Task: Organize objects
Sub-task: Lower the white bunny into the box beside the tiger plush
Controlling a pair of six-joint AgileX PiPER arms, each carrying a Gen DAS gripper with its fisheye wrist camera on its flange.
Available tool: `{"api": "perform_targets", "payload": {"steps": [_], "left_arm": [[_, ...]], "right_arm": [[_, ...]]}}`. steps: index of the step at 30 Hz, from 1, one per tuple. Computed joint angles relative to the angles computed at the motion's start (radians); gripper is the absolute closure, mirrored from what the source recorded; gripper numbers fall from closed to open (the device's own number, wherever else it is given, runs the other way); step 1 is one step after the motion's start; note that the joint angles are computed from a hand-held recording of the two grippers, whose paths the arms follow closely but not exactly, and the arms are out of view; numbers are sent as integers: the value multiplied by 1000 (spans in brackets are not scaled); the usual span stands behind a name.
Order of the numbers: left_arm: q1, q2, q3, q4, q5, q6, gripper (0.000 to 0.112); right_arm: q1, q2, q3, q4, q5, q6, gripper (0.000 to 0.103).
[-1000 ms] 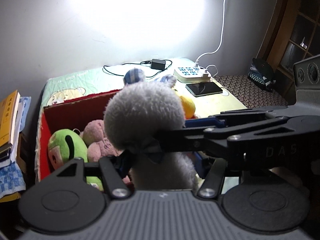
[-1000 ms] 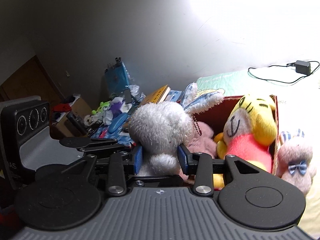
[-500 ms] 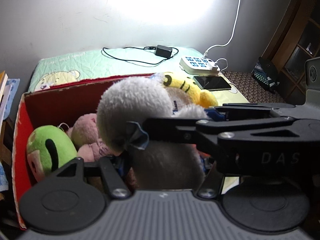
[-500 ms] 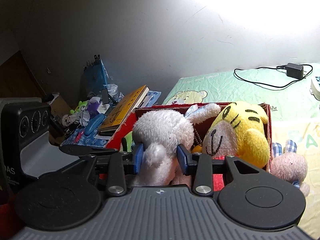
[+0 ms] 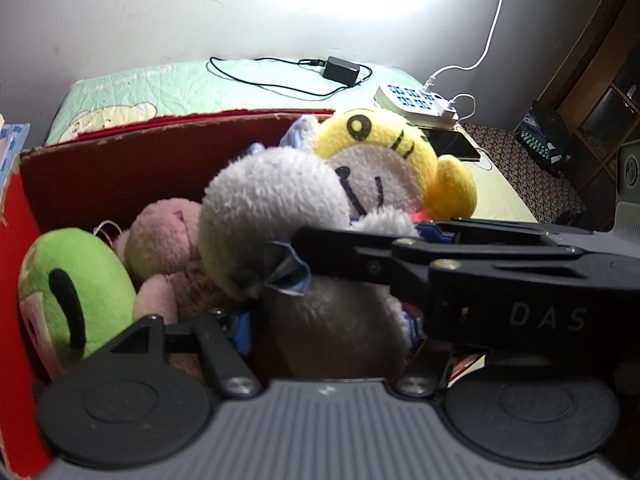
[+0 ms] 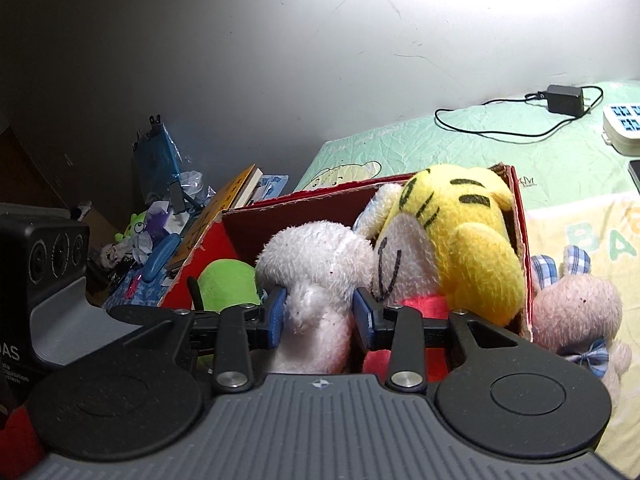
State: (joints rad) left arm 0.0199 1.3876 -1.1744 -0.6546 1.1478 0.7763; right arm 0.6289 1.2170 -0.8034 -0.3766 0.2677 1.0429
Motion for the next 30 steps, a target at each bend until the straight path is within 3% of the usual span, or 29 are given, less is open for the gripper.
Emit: {"api": "perform_targets", "payload": {"steps": [3, 18, 23, 30], "left_arm": [[-25, 1, 4, 29, -20, -33, 36], [-113, -17, 12, 132, -84, -145, 26], [-153, -23, 12, 174, -103, -198, 23], [-181, -27, 14, 214, -119, -236, 21]], "right_arm": [[6, 7, 4, -35, 0, 39, 62], [-6, -42, 51, -18, -15, 64, 62], [-21, -79, 91, 46, -57, 68, 62], [54, -100, 94, -248, -5, 398, 62]]}}
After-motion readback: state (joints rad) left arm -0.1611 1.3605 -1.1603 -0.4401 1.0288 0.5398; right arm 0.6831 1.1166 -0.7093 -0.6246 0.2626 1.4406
